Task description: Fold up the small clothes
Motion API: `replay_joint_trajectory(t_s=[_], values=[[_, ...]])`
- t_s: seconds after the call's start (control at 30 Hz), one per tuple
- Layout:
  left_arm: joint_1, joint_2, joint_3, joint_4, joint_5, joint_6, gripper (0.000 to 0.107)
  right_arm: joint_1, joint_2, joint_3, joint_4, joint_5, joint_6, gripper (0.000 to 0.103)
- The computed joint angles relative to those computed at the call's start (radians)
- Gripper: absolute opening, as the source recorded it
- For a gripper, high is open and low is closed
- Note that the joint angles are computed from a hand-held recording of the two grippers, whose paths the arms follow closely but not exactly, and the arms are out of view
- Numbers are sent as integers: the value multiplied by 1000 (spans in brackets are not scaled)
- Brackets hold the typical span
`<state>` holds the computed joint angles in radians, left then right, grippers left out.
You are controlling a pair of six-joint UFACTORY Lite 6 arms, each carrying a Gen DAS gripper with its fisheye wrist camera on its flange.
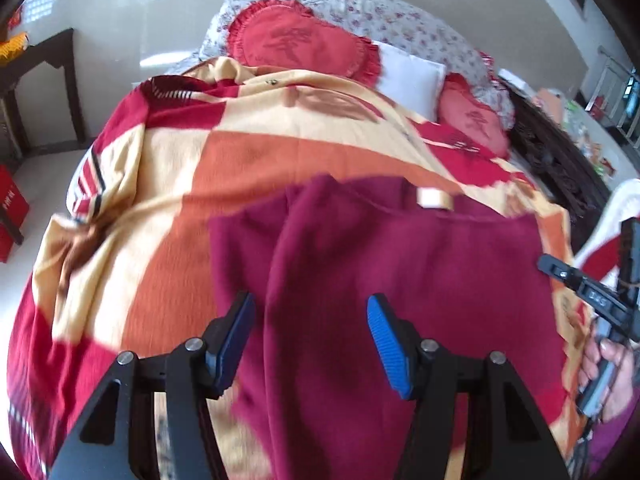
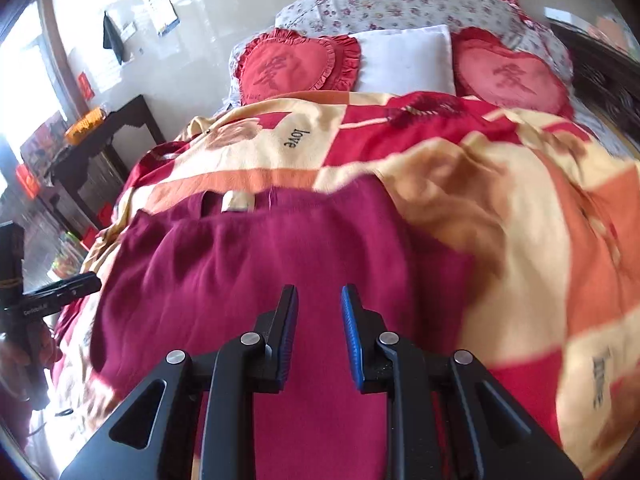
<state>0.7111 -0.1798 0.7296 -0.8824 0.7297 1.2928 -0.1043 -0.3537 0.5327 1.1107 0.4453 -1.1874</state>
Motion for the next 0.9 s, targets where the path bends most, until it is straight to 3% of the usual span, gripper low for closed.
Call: replay_joint_trajectory(t_s=[0.13, 0.23, 0.37, 0.57, 0.7, 0.9], values=[[-128, 164, 74, 16, -212, -120, 62, 83, 209, 123, 220, -128, -171, 4], [-135, 266, 125, -7, -242, -122, 62, 86, 362, 213, 391, -187, -321, 1], [-157, 258, 97, -54, -295, -58, 62, 47, 472, 274, 523, -139, -457, 0], [-152, 199, 65, -24, -285, -82, 62, 96, 331, 206, 300, -196, -206, 0], [-131, 129, 27, 20, -258, -98, 62, 134, 231, 142, 233, -140, -114, 9], [-84, 27, -35, 53, -225, -74, 62, 317, 221, 131, 190, -134, -2, 9]])
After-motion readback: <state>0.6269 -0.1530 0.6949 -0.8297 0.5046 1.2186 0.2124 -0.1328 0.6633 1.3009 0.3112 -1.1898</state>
